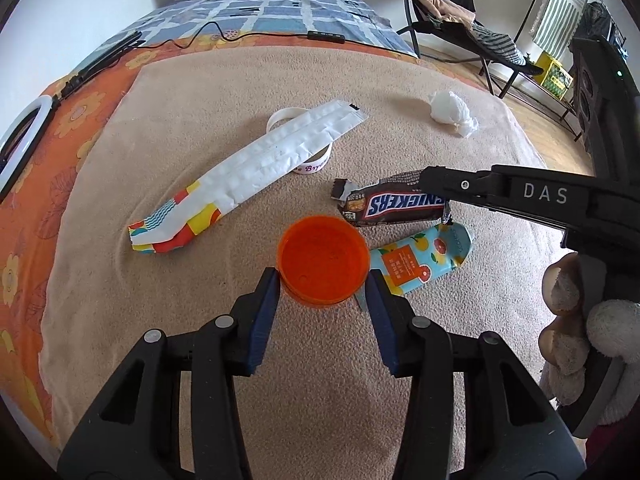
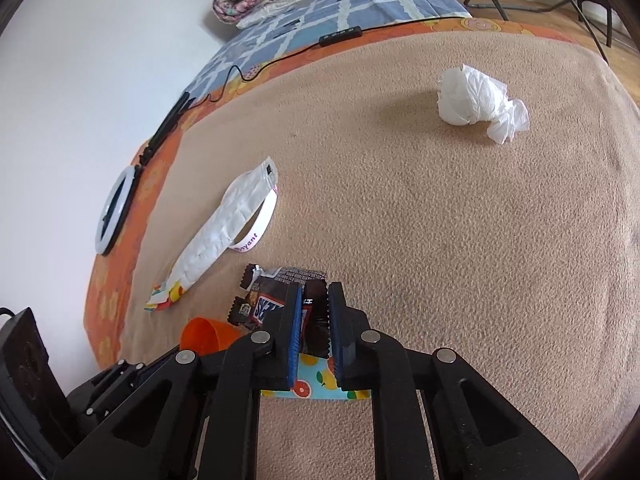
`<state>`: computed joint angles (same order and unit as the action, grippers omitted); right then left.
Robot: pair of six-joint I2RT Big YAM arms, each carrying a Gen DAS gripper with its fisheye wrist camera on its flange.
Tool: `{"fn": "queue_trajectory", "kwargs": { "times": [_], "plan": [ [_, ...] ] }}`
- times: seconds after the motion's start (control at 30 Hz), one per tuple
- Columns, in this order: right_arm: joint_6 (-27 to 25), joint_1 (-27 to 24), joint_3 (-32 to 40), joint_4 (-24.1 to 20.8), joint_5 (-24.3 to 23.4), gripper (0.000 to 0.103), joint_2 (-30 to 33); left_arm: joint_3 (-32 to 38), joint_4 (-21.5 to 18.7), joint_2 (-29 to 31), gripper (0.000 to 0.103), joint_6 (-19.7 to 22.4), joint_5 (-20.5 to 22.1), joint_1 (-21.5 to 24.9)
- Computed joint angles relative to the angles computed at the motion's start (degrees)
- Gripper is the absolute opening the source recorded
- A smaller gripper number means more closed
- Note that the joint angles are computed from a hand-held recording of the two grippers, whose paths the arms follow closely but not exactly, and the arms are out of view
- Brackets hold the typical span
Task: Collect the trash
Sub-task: 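Grasp the Snickers wrapper with the right tool while the left tool grasps the orange cap, then carry the Snickers wrapper and orange cap to the blue basket and release both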
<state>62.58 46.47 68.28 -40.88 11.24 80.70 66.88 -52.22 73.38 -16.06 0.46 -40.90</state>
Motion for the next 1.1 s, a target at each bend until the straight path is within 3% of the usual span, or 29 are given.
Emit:
{"fn": "queue_trajectory", "kwargs": {
  "times": [0.27, 0.53, 0.67, 1.1],
  "plan": [
    [-2.00, 2.28, 2.45, -4.02, 7.31, 0.010, -1.92, -0.29, -0.62, -3.48, 0.045, 0.85, -0.54, 0.03],
    [-3.25, 7.44, 7.42, -11.39, 15.92, 0.010, -3.45, -1.39, -2.71, -10.13, 0.045, 0.62, -0.38, -0.78],
    [-2.90, 10.93, 8.93, -14.39, 19.65, 0.010, -4.55, -2.03, -3.83, -13.81, 0.045, 1.71, -3.41, -3.23],
    [5.91, 23.74, 10.19, -23.87, 27.74, 0.010, -6.39, -7.53, -10.56, -26.06, 0.045, -2.53, -6.87, -11.07]
  ]
}}
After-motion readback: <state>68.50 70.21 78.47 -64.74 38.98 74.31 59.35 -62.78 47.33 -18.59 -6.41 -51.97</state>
